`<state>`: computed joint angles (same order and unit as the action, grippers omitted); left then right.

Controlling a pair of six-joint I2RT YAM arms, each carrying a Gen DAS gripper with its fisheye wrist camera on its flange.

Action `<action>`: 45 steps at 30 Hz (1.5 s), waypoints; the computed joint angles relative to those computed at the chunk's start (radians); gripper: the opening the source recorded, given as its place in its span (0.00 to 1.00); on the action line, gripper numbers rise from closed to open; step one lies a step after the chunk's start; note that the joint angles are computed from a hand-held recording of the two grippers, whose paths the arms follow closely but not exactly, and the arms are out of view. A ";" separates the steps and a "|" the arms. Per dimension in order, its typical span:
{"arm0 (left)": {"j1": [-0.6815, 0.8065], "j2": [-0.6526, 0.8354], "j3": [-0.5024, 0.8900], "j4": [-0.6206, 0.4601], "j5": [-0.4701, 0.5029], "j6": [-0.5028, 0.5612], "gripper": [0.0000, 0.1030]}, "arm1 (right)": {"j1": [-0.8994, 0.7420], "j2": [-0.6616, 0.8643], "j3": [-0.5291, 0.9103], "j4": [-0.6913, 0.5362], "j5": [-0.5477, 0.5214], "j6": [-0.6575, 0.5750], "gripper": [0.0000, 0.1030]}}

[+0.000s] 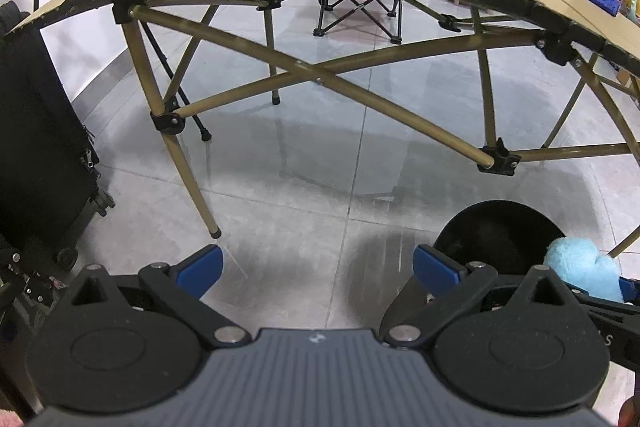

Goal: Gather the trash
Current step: 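Move the right tool over the bin and open it to drop the blue plush, then raise both open tools back toward the table items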

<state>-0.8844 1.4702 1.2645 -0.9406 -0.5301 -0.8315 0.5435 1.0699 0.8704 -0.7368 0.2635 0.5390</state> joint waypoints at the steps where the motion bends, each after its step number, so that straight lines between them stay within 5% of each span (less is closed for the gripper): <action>1: 0.005 -0.004 -0.006 0.001 0.003 0.001 1.00 | 0.001 0.011 0.001 0.004 -0.003 0.003 0.70; 19: 0.072 -0.052 -0.071 -0.003 0.032 -0.008 1.00 | 0.027 0.171 0.033 0.054 -0.026 0.029 0.71; 22: 0.072 -0.057 -0.075 -0.002 0.032 -0.009 1.00 | 0.009 0.175 0.027 0.065 -0.054 0.032 0.78; 25: 0.073 -0.058 -0.076 -0.004 0.033 -0.008 1.00 | -0.001 0.186 0.029 0.061 -0.050 0.043 1.00; 45: 0.043 -0.057 -0.059 -0.010 0.018 -0.015 1.00 | -0.004 0.182 0.034 0.040 -0.025 0.050 1.00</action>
